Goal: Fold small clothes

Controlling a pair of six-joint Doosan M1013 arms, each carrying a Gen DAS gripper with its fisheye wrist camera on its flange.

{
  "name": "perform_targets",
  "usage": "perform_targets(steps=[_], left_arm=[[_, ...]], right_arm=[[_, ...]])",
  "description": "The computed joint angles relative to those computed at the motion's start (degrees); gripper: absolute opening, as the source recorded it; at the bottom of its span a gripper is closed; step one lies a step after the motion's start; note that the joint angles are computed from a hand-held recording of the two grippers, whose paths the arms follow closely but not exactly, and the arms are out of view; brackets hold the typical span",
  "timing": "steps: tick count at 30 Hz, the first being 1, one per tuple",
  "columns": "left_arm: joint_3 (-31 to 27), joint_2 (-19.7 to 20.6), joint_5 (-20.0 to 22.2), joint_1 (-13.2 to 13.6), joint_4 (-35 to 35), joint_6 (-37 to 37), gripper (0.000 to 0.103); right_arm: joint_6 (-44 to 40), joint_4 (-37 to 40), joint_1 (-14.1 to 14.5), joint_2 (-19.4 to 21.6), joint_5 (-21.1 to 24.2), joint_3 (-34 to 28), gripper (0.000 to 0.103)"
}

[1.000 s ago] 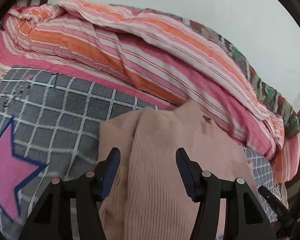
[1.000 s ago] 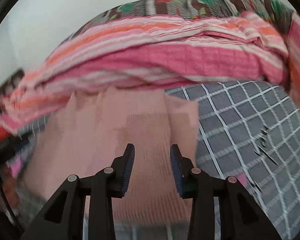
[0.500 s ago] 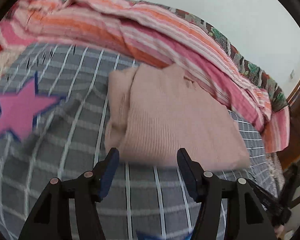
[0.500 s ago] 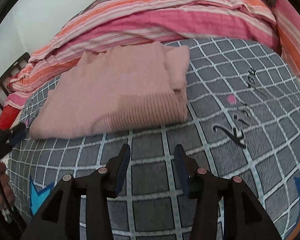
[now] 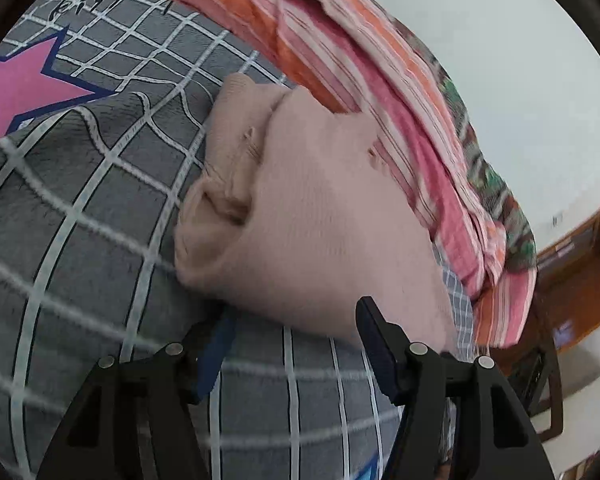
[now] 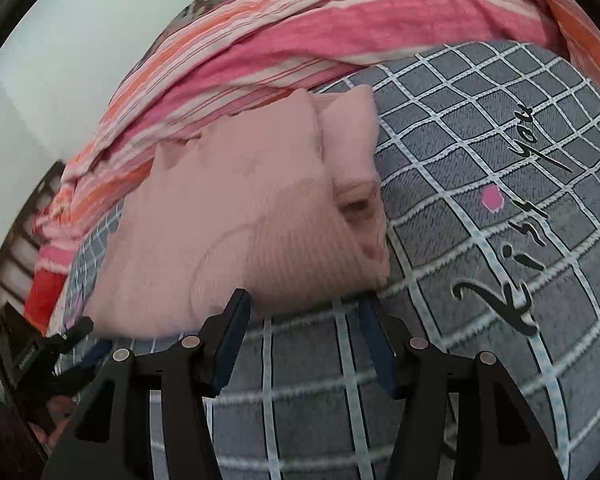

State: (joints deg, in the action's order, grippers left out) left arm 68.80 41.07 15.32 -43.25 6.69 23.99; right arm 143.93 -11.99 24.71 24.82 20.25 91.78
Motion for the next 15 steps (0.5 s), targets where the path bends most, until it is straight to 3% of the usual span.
perform_targets(steps=[4, 6, 8, 10, 15], left_arm=[[-1.6, 1.1, 1.1, 0.1, 8.5, -10.1, 0.045], [-2.2, 1.4, 1.4, 0.3, 9.6, -12.0, 0.031], [-3.0, 1.9, 2.1, 0.5, 7.2, -10.0, 0.011], [-2.9, 1.7, 1.9, 0.5, 9.2, -11.6, 0.010], [-0.7, -1.0, 1.7, -0.4, 17.5, -17.4, 0.009]], right_arm=[[3.5, -1.1, -0.4, 1.0, -0.6, -1.1, 0.055], [4.8, -1.9, -0.5, 1.5, 0.0, -1.9, 0.044], [1.0, 2.5, -0.9, 2.0, 0.4, -2.6, 0.010], [1.8, 2.7, -1.1, 1.8, -1.0, -2.3, 0.009], [9.7, -8.2, 0.3, -0.8, -3.1, -0.6, 0.008]])
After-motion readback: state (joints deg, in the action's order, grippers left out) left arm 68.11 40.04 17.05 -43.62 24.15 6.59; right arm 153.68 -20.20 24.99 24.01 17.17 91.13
